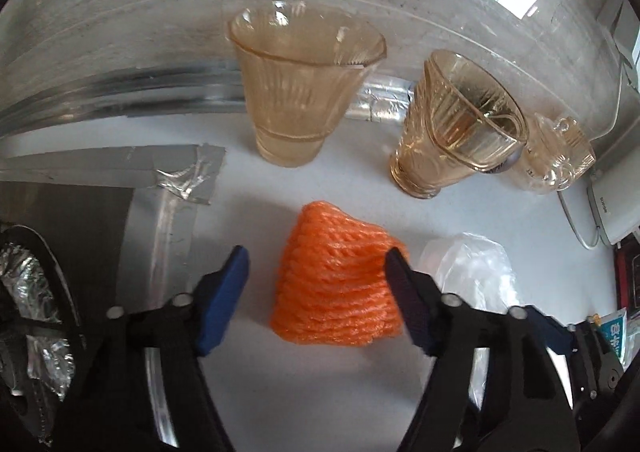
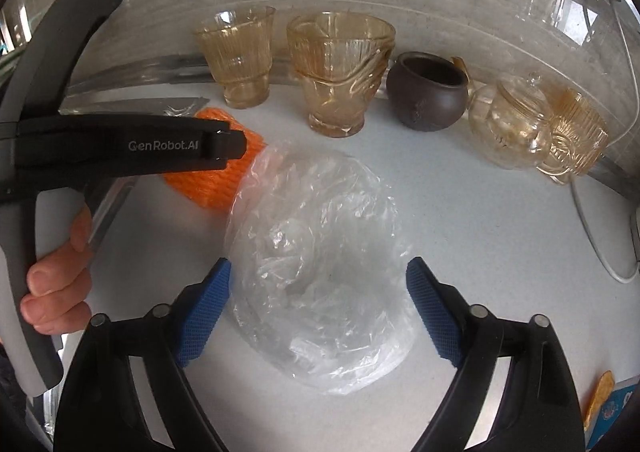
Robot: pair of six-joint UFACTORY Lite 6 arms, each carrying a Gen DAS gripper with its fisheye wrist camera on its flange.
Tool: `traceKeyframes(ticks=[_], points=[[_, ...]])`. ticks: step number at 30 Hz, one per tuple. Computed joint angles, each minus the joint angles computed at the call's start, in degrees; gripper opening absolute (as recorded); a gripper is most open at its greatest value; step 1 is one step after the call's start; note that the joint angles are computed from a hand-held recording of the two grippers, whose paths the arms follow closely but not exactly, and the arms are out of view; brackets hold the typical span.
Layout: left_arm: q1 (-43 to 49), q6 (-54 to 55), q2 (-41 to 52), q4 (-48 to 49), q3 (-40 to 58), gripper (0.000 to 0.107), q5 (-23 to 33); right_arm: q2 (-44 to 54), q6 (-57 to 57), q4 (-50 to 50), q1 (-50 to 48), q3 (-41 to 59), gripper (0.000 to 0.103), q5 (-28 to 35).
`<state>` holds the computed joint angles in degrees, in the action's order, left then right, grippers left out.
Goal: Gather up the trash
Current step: 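Grasp the orange foam net with the left gripper while the right gripper grasps the plastic bag, then carry the orange net and plastic bag to the green basket and open both grippers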
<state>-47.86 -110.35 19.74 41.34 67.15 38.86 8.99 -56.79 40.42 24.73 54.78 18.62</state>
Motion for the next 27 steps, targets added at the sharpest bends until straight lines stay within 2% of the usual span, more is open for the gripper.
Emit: traceKeyframes(ticks=[1, 4, 5, 6, 8, 11, 21, 26, 27], points=[[0.2, -0.6, 0.2, 0.5, -0.1, 0.056, -1.0, 0.6, 0.1, 0.1, -0.3, 0.5, 0.066, 0.6], [0.1, -0.9, 0.8, 1.0, 0.8, 0.043, -1.2, 1.9, 0.1, 0.8, -1.6, 1.8, 0.043, 2.2], [-0.1, -0.7, 1.1, 1.1, 1.4, 0.041, -0.4, 2.4, 0.3, 1.0, -2.1, 2.2, 0.028, 3.0], [-0.5, -0.5, 1.3, 1.4, 2.0, 0.036, 0.3, 2.6, 0.0, 1.5, -2.6, 2.4, 0.022, 3.7], [-1.1, -0.3, 1.8, 1.6, 3.4, 0.03, 1.7, 2.3, -1.0, 2.8, -3.4, 2.2, 0.017, 4.5], [-1.2, 0.6, 2.7, 1.6, 5.9, 0.026, 2.8, 0.8, -1.7, 3.1, -4.3, 0.9, 0.014, 5.2], [-12.0, -1.4, 0.4, 1.3, 11.8, 0.025, 14.7, -13.3, -2.5, 2.2, -11.6, -8.1, 0.013, 10.8], [-21.6, -3.5, 1.8, 0.2, 17.5, 0.025, 21.8, -29.3, -5.0, -0.4, -22.0, -18.3, 0.013, 19.6], [-24.0, -3.5, 4.1, -0.4, 21.1, 0.025, 24.1, -32.4, -5.8, -1.0, -24.8, -19.9, 0.013, 22.1]])
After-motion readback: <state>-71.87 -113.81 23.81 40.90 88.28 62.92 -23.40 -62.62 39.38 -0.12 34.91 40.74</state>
